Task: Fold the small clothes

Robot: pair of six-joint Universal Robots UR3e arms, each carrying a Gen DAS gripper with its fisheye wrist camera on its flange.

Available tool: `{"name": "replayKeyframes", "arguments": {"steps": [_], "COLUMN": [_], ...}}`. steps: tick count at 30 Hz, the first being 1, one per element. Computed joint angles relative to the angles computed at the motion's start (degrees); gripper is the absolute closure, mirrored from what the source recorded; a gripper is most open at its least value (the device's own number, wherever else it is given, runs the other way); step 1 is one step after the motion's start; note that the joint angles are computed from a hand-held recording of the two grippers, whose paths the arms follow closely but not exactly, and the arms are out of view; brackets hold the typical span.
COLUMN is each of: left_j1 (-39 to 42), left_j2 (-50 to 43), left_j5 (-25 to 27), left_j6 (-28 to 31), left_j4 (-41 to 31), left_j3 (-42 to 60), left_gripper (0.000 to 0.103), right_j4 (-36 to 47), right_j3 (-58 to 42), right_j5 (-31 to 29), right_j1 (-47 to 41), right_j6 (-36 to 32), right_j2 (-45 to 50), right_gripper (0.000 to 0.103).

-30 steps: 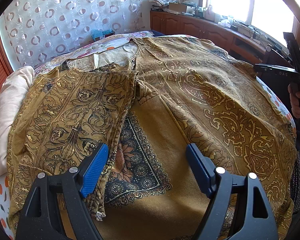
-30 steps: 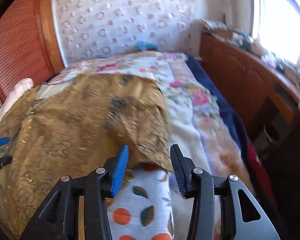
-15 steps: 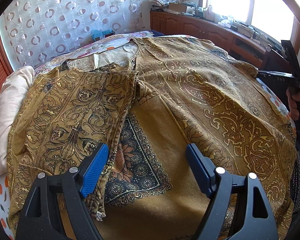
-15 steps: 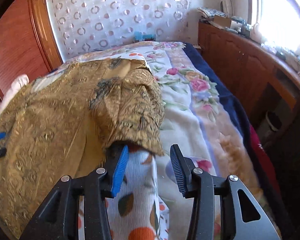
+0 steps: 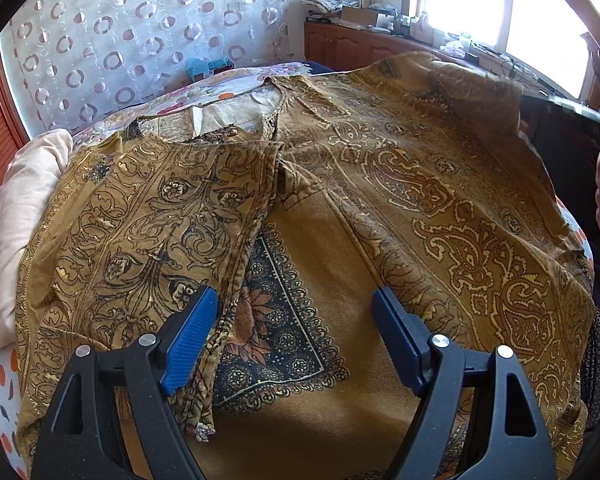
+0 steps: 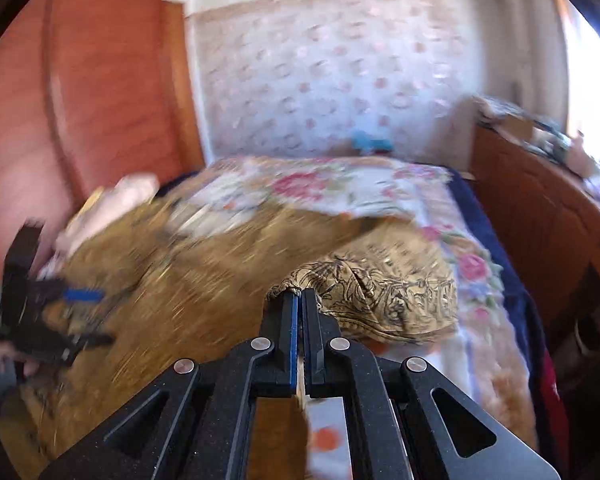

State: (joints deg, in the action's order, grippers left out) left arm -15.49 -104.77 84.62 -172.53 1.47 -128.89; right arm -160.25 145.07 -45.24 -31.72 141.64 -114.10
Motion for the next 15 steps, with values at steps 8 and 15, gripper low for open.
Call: {"name": "replayKeyframes", "arguments": {"steps": [8,15], "left_j1": [-0.38,-0.90], "left_j2": [0.87,10.96], "left_j5": [0.83,-4.18], "left_j6": [-0.25,-0.64], "left_j4": [1.35,-0.07], "left_j3": [-1.07,-2.77], "left_gripper": [0.023,0.023], "right_j4": [3.70,27.65], "right_j3": [3.00,2.78], "right_j5": [-8.95,-0.72], "right_j1": [2.70,-15.88], "right_j6": [-3.30,-13.39], "right_j2": [1.12,-14.43], "right_gripper": [0.082,0.060]}}
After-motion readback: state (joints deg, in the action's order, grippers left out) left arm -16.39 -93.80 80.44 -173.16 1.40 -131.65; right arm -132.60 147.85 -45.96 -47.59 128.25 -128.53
